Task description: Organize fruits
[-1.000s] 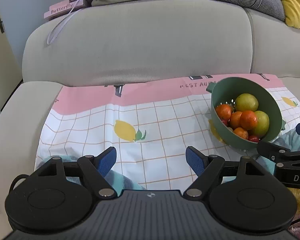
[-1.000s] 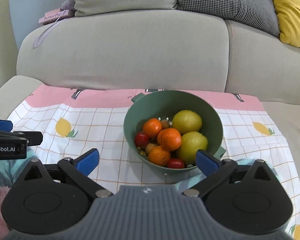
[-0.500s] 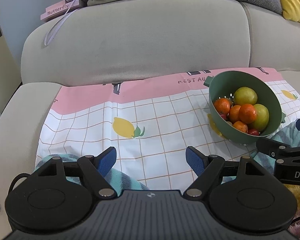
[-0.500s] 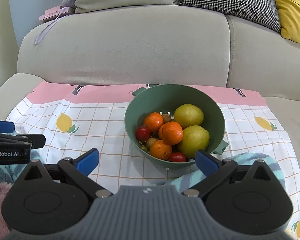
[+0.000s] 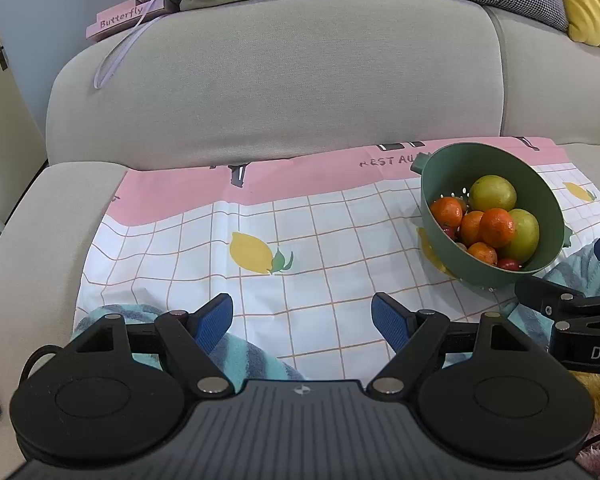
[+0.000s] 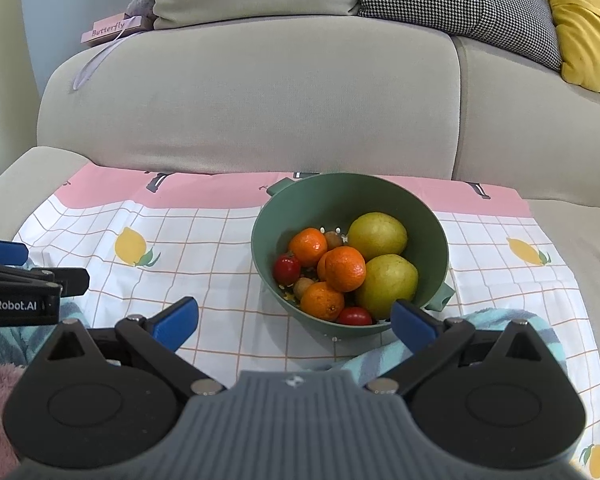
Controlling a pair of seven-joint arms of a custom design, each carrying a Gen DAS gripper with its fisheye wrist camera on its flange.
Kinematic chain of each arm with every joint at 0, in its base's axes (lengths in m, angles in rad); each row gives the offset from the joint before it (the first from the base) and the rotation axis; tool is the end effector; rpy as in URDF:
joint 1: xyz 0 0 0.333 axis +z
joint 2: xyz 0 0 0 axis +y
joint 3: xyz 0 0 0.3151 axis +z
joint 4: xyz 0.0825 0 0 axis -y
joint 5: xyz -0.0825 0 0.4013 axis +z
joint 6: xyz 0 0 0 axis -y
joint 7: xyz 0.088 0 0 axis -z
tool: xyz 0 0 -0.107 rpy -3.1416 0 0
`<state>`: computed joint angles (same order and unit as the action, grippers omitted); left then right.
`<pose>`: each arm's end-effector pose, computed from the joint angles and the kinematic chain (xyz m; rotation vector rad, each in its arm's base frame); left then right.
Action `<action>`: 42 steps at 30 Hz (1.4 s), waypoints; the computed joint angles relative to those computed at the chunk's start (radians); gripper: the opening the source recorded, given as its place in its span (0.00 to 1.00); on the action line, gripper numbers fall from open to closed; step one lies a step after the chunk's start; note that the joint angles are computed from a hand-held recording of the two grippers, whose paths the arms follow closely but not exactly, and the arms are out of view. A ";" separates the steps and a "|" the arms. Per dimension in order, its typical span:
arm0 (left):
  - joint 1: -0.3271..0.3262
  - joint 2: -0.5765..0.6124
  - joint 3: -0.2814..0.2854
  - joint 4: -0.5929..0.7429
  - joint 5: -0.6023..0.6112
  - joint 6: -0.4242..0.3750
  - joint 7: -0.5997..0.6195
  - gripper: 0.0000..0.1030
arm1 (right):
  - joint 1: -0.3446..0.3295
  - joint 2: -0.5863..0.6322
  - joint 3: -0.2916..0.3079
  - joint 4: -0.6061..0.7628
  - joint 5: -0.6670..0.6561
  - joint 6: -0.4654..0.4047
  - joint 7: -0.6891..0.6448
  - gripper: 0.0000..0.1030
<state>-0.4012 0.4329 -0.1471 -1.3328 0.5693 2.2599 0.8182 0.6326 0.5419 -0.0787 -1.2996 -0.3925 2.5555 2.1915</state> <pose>0.6547 -0.3563 0.5411 -1.7924 1.8299 -0.5589 0.6503 0.4272 0.5090 -1.9028 1.5431 -0.6327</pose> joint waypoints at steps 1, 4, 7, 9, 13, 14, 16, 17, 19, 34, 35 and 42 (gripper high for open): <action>0.000 0.000 0.000 -0.001 0.001 0.001 -0.001 0.90 | 0.000 0.000 0.001 0.001 0.000 -0.001 -0.002 0.96; 0.000 -0.002 0.001 -0.003 0.001 0.005 -0.004 0.90 | 0.000 0.001 0.002 0.003 0.002 -0.003 -0.008 0.96; 0.000 -0.002 0.001 -0.005 0.002 0.006 -0.006 0.90 | 0.000 0.003 0.003 0.007 0.004 -0.007 -0.015 0.96; 0.000 -0.004 0.001 -0.007 0.002 0.008 -0.008 0.90 | 0.000 0.004 0.003 0.008 0.004 -0.007 -0.018 0.96; 0.000 -0.004 0.000 -0.007 0.003 0.010 -0.011 0.90 | 0.000 0.003 0.003 0.006 0.005 -0.006 -0.024 0.96; 0.001 -0.005 0.000 -0.008 0.002 0.010 -0.010 0.90 | 0.000 0.004 0.003 0.006 0.006 -0.007 -0.025 0.96; 0.001 -0.005 0.000 -0.008 0.002 0.010 -0.010 0.90 | 0.000 0.004 0.004 0.007 0.008 -0.009 -0.027 0.96; 0.002 -0.005 0.000 -0.008 0.001 0.010 -0.010 0.90 | 0.000 0.004 0.003 0.007 0.008 -0.009 -0.027 0.96; 0.002 -0.003 -0.001 -0.006 -0.001 0.010 -0.009 0.90 | 0.000 0.005 0.003 0.007 0.008 -0.009 -0.027 0.96; -0.004 -0.002 0.000 -0.004 0.002 0.005 -0.018 0.90 | -0.004 0.001 0.007 -0.003 0.018 -0.006 -0.033 0.96; -0.005 -0.001 0.000 -0.004 0.003 0.004 -0.019 0.90 | -0.004 0.001 0.007 -0.004 0.019 -0.006 -0.034 0.96; -0.003 -0.001 -0.002 -0.005 0.001 0.007 -0.012 0.90 | -0.010 0.004 0.013 0.001 0.035 -0.014 -0.043 0.96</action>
